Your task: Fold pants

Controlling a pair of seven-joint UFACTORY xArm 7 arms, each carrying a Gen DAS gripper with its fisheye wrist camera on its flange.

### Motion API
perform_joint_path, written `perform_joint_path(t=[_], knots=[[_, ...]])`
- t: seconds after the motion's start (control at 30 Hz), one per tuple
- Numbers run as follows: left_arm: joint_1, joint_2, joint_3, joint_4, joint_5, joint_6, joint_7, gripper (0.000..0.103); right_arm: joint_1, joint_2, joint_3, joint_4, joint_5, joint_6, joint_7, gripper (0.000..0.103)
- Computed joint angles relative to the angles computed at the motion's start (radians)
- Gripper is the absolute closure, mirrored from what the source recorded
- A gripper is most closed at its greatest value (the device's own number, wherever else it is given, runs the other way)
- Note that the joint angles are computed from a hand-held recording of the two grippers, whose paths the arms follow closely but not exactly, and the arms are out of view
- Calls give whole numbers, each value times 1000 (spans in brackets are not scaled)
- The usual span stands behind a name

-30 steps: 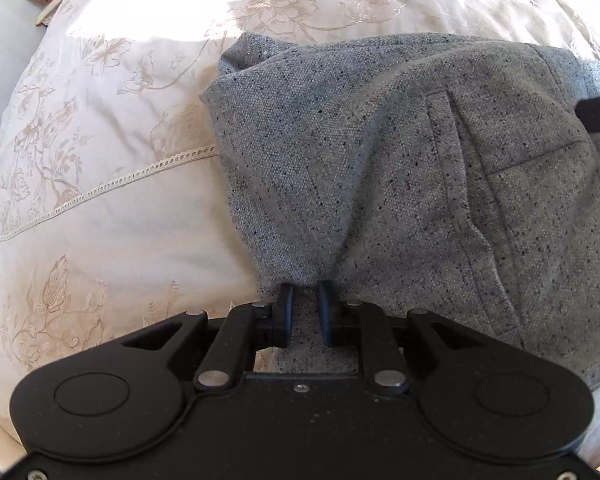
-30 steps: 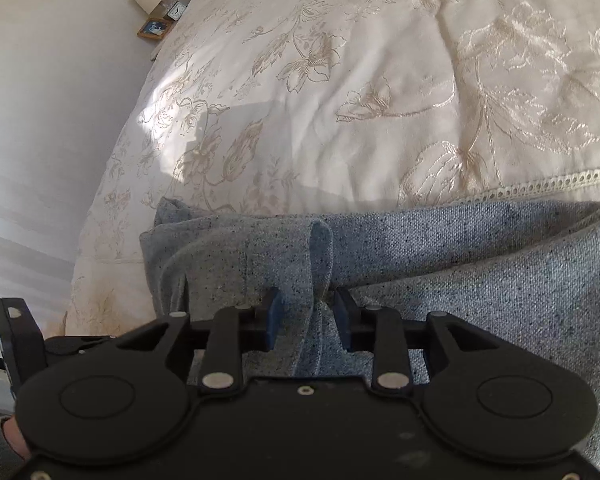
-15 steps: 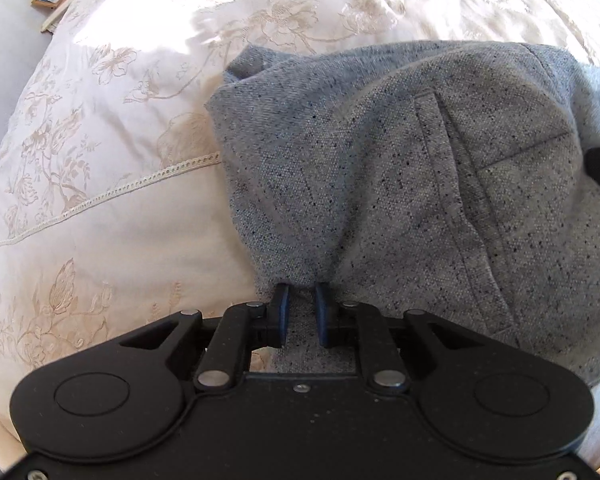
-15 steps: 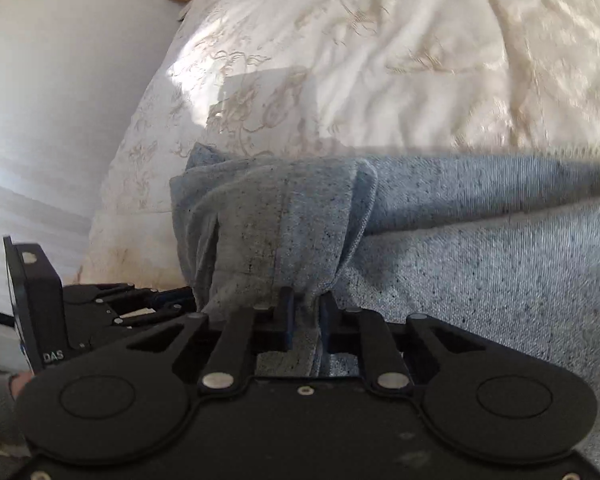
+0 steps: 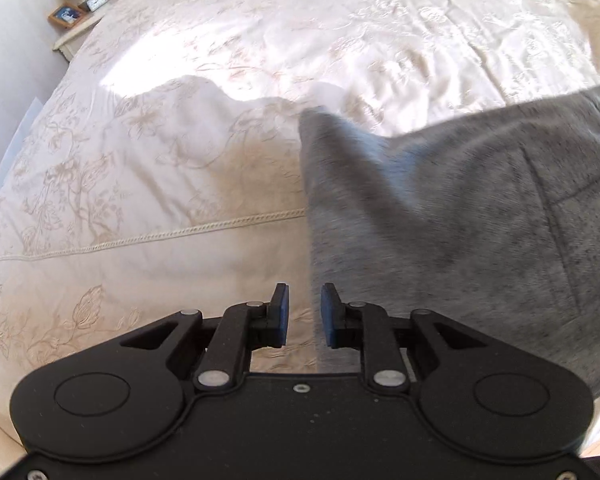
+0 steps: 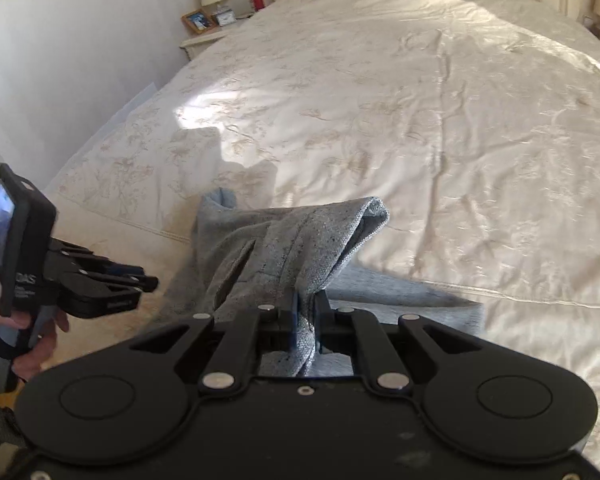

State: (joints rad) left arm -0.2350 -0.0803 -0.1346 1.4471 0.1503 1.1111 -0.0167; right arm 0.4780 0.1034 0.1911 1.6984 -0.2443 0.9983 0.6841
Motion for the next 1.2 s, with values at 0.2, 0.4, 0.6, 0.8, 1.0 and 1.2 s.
perform_joint_path(t=[0.2, 0.4, 0.6, 0.8, 1.0, 1.2], knots=[[-26, 49, -16, 35, 5, 5, -21, 74, -52, -78, -14, -190, -4, 33, -1, 95], [-48, 93, -20, 27, 59, 36, -15, 73, -83, -58, -14, -287, 22, -17, 32, 94], [-37, 107, 18, 44, 71, 210, -87, 78, -81, -51, -10, -278, 18, 24, 90, 93], [-9, 116, 21, 142, 65, 110, -77, 78, -52, -35, -9, -173, -147, 55, 202, 86], [-55, 347, 7, 425, -49, 98, -74, 78, -54, 113, -30, -43, -57, -10, 55, 86], [-130, 546, 60, 606, 21, 138, -109, 74, -25, 198, -73, 18, -48, 65, 36, 101]])
